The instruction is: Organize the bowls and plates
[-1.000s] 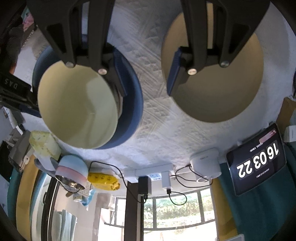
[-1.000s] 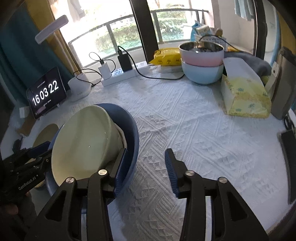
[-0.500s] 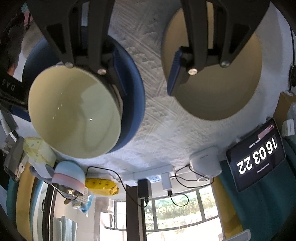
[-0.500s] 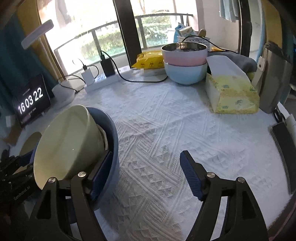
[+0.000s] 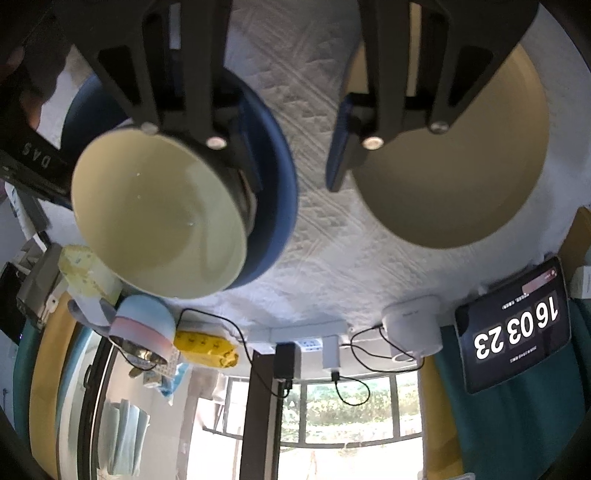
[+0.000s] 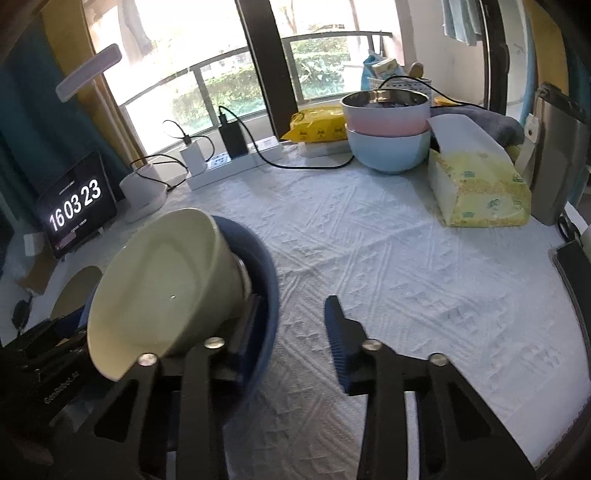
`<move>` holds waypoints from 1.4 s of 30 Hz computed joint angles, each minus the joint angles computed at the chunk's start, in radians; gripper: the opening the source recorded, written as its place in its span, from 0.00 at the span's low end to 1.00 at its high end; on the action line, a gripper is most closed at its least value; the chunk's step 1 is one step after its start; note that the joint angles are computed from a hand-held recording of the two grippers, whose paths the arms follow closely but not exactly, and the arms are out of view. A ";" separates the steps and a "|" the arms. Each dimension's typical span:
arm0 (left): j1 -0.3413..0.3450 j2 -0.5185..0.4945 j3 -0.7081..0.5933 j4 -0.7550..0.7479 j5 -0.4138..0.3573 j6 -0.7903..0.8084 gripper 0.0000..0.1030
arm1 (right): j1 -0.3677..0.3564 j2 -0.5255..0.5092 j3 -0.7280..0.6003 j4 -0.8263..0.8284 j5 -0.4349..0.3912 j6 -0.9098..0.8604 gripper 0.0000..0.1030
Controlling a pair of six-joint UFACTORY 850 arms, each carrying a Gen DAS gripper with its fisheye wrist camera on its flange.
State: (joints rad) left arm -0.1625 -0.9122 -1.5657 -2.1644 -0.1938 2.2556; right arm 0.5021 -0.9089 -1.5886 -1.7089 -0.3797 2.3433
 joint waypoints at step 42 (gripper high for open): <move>-0.008 0.080 0.079 -0.136 -0.016 0.131 0.14 | 0.035 0.050 0.031 -0.006 -0.080 -0.013 0.11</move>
State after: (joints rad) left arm -0.1707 -0.8325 -1.4866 -2.3006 -0.2093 2.3862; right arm 0.5369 -0.8590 -1.5581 -1.7147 -0.4593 2.3299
